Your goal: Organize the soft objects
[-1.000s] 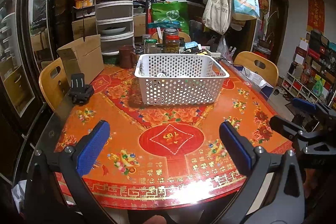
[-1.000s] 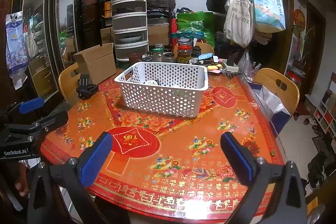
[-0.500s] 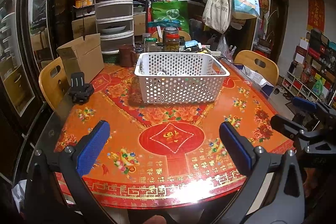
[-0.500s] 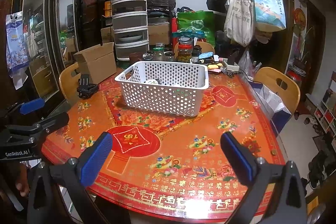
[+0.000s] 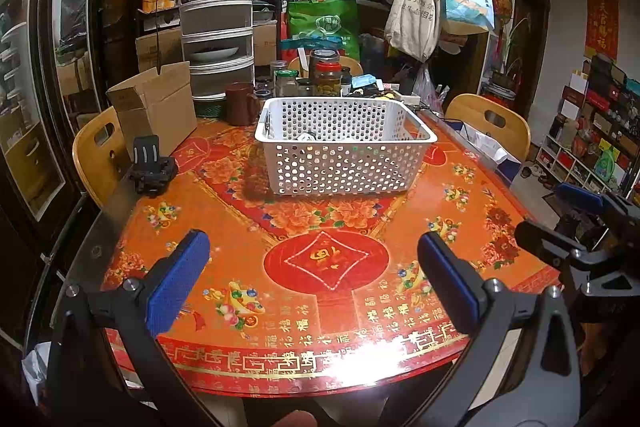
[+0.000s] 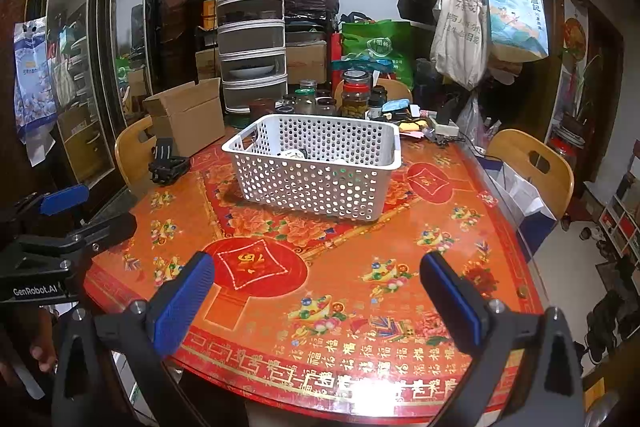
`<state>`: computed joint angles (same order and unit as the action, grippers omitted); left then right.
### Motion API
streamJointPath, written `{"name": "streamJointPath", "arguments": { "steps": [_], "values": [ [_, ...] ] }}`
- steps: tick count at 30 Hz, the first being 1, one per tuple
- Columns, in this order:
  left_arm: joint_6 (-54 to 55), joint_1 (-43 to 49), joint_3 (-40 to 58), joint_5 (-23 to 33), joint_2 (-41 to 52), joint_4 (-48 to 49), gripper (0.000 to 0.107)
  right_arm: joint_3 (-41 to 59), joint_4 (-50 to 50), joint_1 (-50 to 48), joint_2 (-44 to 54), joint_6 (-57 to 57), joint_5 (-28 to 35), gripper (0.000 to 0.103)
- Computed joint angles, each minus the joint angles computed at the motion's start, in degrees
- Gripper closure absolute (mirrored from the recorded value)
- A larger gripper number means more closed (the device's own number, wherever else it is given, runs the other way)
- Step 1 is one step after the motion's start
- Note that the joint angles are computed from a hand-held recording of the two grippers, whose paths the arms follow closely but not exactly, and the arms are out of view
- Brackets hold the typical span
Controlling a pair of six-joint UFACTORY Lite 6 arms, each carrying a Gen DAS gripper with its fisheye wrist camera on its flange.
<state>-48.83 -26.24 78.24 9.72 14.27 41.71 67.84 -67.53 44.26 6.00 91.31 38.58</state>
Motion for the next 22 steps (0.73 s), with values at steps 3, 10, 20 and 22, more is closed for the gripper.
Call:
{"name": "streamJointPath", "arguments": {
  "steps": [3, 10, 20, 22],
  "values": [
    [-2.16, -0.18, -0.34, -0.07, -0.03, 2.09, 0.004, 0.15, 0.13, 0.04, 0.14, 0.01, 0.07, 0.001],
    [1.87, 0.02, 0.02, -0.23, 0.07, -1.77, 0.004, 0.14, 0.55, -0.02, -0.05, -0.41, 0.08, 0.001],
    [3.65, 0.34, -0.84, -1.31, -0.42, -3.17, 0.004, 0.19, 0.92, -0.09, -0.11, -0.81, 0.07, 0.001],
    [3.49, 0.42, -1.01, -1.53, -0.56, -2.92, 0.004, 0.24, 0.87, -0.1, -0.05, -0.79, 0.08, 0.001]
  ]
}}
